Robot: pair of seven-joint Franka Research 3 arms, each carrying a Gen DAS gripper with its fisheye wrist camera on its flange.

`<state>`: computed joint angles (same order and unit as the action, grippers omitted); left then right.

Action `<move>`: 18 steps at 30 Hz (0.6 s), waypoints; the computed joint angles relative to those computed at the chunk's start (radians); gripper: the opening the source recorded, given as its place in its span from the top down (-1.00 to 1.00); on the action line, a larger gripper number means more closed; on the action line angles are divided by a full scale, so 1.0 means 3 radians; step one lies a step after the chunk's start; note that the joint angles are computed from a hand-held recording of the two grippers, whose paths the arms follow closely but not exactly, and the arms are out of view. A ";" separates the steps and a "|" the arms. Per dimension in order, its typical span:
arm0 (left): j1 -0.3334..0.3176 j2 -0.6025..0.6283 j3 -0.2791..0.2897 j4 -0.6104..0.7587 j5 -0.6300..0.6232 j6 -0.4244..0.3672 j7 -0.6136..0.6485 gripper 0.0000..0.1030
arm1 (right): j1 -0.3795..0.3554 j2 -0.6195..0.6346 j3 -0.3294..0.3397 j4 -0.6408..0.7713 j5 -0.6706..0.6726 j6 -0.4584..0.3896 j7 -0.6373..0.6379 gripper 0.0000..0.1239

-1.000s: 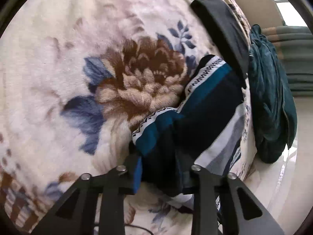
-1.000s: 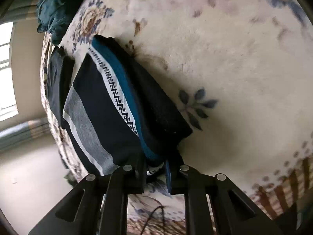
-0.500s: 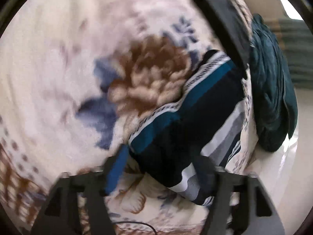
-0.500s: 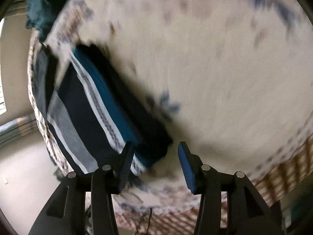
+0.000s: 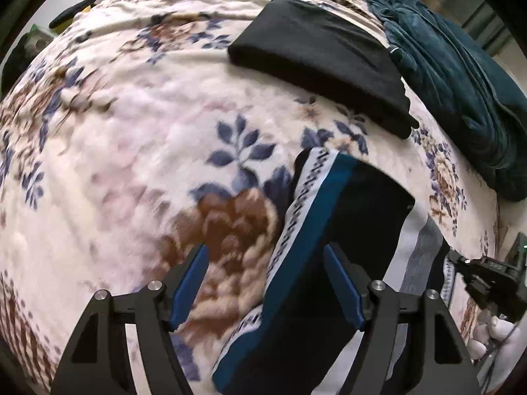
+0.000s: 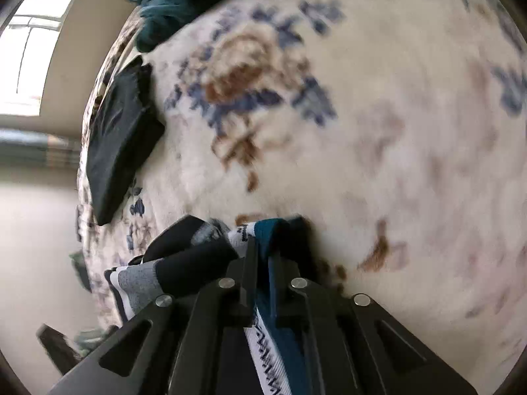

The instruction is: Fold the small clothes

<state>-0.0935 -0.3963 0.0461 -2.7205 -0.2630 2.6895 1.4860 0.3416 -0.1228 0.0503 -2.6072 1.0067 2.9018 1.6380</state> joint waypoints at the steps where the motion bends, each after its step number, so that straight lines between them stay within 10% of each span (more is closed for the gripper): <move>1: -0.0008 0.0057 -0.0003 0.0039 -0.0005 0.0012 -0.0001 -0.37 | -0.0034 -0.0054 0.0051 -0.0027 -0.0230 0.0047 0.0195 0.92; 9: -0.0075 0.0532 0.0002 0.0443 -0.0452 0.0009 0.0223 -0.37 | -0.0306 -0.0124 0.0151 -0.0003 -0.1527 0.0178 0.1210 0.93; 12: -0.0017 0.0799 -0.0083 0.0681 -0.0513 -0.0045 0.0379 -0.37 | -0.0098 -0.0036 -0.0090 0.0073 -0.0930 -0.0137 0.0663 0.87; 18: 0.0224 0.1296 -0.0316 0.1128 -0.0290 -0.0219 0.0506 -0.47 | 0.0060 -0.0099 -0.0235 -0.0017 0.0551 -0.0338 -0.0370 0.07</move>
